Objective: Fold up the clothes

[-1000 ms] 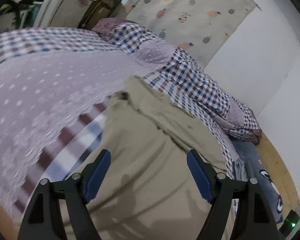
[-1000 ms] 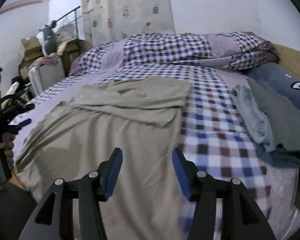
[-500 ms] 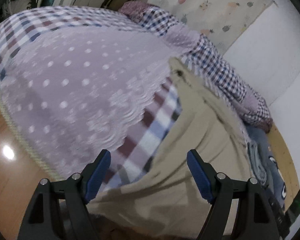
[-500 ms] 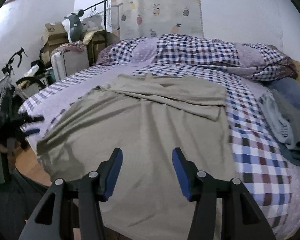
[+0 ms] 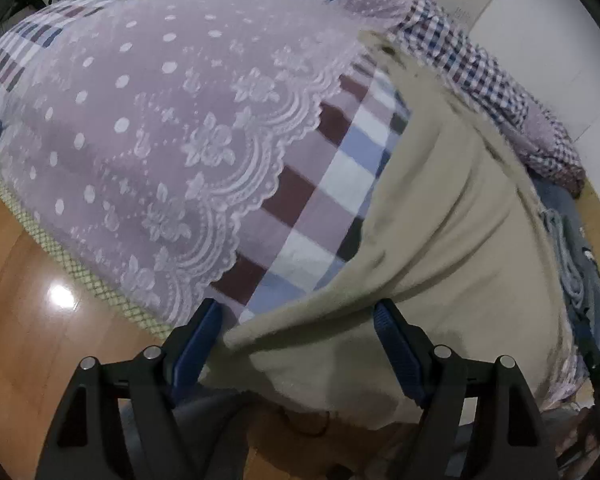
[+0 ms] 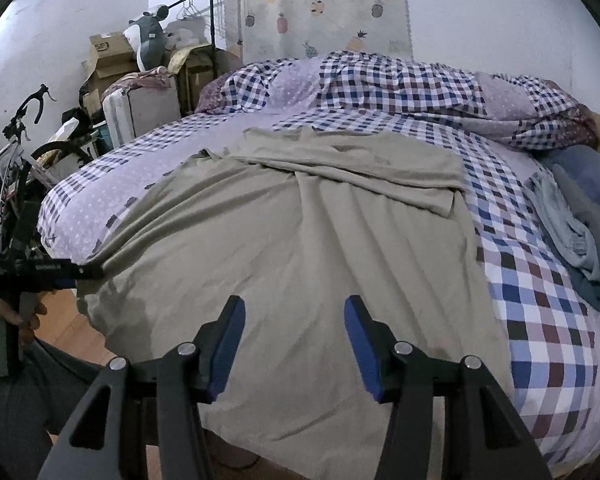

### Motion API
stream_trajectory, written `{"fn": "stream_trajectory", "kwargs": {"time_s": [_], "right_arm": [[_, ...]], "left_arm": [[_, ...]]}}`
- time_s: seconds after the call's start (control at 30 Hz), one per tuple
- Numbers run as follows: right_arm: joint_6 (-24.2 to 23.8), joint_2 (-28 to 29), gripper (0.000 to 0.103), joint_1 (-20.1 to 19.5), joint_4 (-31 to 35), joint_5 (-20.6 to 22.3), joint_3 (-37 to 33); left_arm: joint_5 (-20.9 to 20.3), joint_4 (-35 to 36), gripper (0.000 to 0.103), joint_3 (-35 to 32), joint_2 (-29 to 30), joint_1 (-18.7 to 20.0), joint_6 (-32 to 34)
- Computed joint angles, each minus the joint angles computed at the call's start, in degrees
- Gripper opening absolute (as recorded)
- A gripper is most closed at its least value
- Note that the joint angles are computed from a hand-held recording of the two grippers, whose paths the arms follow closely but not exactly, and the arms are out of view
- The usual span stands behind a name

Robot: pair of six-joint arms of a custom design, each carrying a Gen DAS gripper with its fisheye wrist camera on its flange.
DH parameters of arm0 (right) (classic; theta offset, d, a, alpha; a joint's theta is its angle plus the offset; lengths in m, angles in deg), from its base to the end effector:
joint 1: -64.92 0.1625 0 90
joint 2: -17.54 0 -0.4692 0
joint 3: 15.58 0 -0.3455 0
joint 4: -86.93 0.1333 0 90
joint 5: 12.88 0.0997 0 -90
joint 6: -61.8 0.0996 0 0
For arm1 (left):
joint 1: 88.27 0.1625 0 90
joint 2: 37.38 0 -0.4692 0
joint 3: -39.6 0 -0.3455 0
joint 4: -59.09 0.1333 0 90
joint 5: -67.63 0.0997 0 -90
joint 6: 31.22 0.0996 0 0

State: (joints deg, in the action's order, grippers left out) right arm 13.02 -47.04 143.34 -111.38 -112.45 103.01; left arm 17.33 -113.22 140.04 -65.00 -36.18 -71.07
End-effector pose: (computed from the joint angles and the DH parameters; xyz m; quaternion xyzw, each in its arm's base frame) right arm 0.0055 -0.5548 0.3304 0.2467 -0.8525 0.3558 0.2928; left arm -0.2310 -0.6171 -0.0092 -0.0440 0.9368 -0.2730 0.2146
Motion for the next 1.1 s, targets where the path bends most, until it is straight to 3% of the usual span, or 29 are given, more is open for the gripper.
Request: {"fn": "stream_trajectory", "kwargs": {"time_s": [0.1,0.17,0.27,0.33,0.5,0.67,0.9,1.1], "right_arm": [[-0.4,0.2,0.055,0.2,-0.2,-0.2,0.2],[-1.0,0.2,0.055,0.3,-0.2,0.0,0.4],[-2.1,0.6,0.055,0.7,-0.4,0.1,0.9],[-4.0,1.2,0.055,1.2,-0.8,-0.3,1.6],[-9.0,3.0,0.055,2.6,-2.5,-1.2,3.7],[-16.5,5.9,0.055,4.3,-8.9,-0.2,8.1],[-28.0,12.3,0.055,7.0,-20.8,5.5,14.5],[-27.1,18.3,0.055,9.2,-27.2,8.2,14.7]], "left_arm": [[-0.3,3.2,0.08,-0.2,-0.3,-0.4,-1.6],[-1.8,3.7,0.072,0.2,-0.5,-0.5,-2.5],[-5.5,2.7,0.05,1.3,-1.1,-0.6,-4.1],[-7.8,1.0,0.031,2.5,-1.6,-0.5,-4.5],[-13.6,-8.3,0.006,6.1,-2.6,-1.1,-2.8],[-21.1,-19.3,0.004,9.4,-2.6,-1.3,-2.1],[-26.5,-29.7,0.004,10.5,-1.6,-0.3,-4.5],[-33.3,-37.6,0.004,10.6,-1.0,2.2,-6.4]]}}
